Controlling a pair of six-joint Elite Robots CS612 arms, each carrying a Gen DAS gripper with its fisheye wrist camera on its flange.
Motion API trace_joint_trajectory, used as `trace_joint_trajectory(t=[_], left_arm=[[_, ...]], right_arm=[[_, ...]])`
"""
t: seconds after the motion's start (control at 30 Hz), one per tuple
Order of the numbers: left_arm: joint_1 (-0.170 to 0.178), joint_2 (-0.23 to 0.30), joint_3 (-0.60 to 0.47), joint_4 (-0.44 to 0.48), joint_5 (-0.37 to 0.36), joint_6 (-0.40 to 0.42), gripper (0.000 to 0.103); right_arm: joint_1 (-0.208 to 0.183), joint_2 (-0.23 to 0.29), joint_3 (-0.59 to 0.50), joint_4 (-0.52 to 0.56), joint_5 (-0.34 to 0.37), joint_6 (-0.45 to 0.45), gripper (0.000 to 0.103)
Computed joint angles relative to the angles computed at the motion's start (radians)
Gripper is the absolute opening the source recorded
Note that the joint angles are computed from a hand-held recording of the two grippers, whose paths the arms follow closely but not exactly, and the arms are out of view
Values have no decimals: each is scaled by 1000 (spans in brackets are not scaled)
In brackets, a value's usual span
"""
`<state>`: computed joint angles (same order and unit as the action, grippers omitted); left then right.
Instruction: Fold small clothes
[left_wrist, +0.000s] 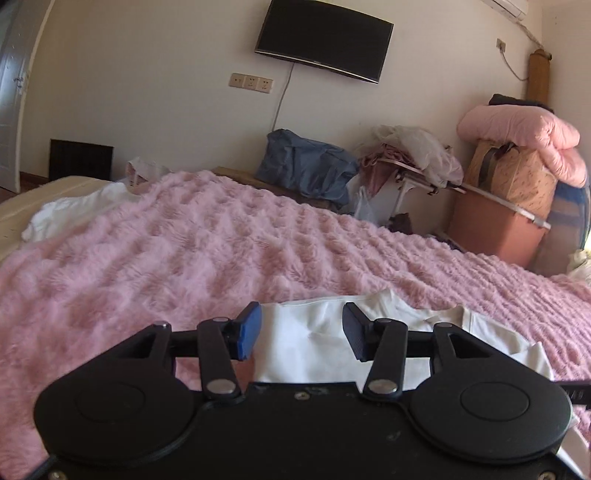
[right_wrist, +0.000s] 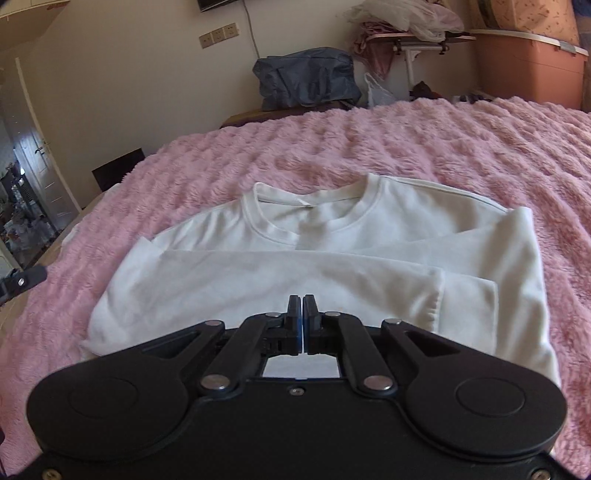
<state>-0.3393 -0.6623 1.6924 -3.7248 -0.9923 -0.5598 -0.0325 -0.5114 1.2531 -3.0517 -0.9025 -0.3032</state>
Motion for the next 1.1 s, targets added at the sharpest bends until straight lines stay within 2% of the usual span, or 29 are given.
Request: trace_joint_trajectory(t=[0.07,0.13,0.2,0.27,0.37,0.47,0.63,0.73,0.8,0.87,0.93,1.03,1.1], left_arm=[[43,33,-57,-13,-132,-29,51],[73,58,-100,8,-222,-77,51],[95,78,-133,43,-291,-119,50],[107,95,-162,89,-328,-158,50],[115,108,-175,147,-332,-199,50],[120,121,-175,167,-336,-212,50],[128,146,-186,180,-345,-218,51],[123,131,-172,172,-324,-221,50],[109,105,-139,132,-300,-202,49],[91,78,-91,55,-293,-164,49],[71,51,-44,12,-295,-143,50],[44,25,19,-28,-297,-154,50],[31,16,44,-11,-297,-170,50]], right_arm=[[19,1,3,18,37,-16,3],[40,6,7,31,75,-47,3],[58,13,6,43,85,-88,3],[72,18,4,60,66,-105,3],[78,28,-12,107,45,-109,3],[75,36,-18,129,24,-110,3],[68,48,-25,140,28,-111,1],[64,50,-27,150,37,-104,1],[59,37,-16,151,50,-100,3],[47,21,10,88,61,-95,3],[33,8,36,1,38,-82,4],[8,1,48,-87,-33,-29,5],[-9,4,38,-98,-92,-2,5]])
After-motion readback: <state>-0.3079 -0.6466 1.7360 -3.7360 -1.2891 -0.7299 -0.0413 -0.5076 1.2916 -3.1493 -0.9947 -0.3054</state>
